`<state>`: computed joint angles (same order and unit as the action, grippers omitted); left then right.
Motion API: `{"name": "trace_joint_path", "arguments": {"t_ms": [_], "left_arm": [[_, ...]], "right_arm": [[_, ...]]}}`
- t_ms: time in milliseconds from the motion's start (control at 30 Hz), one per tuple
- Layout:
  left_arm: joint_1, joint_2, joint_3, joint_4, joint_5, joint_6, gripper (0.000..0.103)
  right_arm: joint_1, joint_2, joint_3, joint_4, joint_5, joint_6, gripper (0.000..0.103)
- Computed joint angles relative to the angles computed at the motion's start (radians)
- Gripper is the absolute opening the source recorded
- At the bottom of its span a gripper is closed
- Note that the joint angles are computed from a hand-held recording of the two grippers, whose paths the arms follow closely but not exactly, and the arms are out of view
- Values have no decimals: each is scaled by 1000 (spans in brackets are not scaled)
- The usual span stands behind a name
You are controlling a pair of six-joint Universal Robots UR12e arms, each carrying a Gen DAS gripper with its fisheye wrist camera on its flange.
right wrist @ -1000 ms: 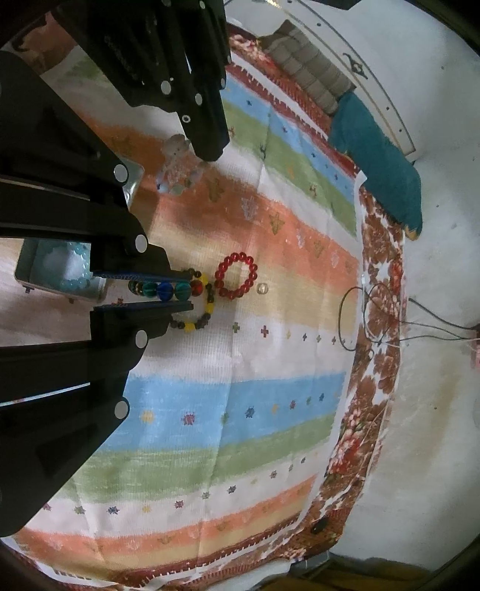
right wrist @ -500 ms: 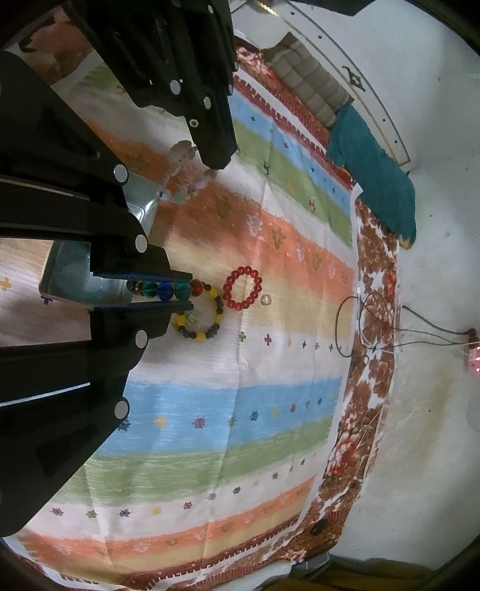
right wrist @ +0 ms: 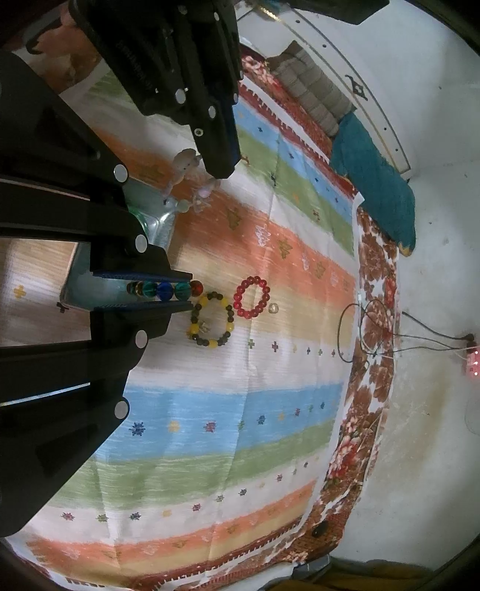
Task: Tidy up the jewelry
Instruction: 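Carry the stone bracelet with the left tool while the right tool carries the multicolour bracelet to the tin, then open the left tool over the tin while the right tool releases the multicolour bracelet into it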
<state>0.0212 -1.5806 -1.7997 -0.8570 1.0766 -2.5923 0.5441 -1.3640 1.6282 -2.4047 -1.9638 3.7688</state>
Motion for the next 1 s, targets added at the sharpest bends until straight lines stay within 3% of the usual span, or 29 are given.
{"name": "trace_joint_path", "arguments": {"t_ms": [633,800,933,1000], "left_arm": [[22,54,-48,-20,-34,50,10],[16,48,-42,-25,-4,23,24],[20,39,-34,-19,2,-2,31],[21,34,-31,-18,7,-9,35]], "right_arm": [[19,-22,30,-9,28,16,11],[9,-24,28,34,33,64,11],[3,-27,29,63,34,89,31],[0,-26,28,70,35,92,32]]}}
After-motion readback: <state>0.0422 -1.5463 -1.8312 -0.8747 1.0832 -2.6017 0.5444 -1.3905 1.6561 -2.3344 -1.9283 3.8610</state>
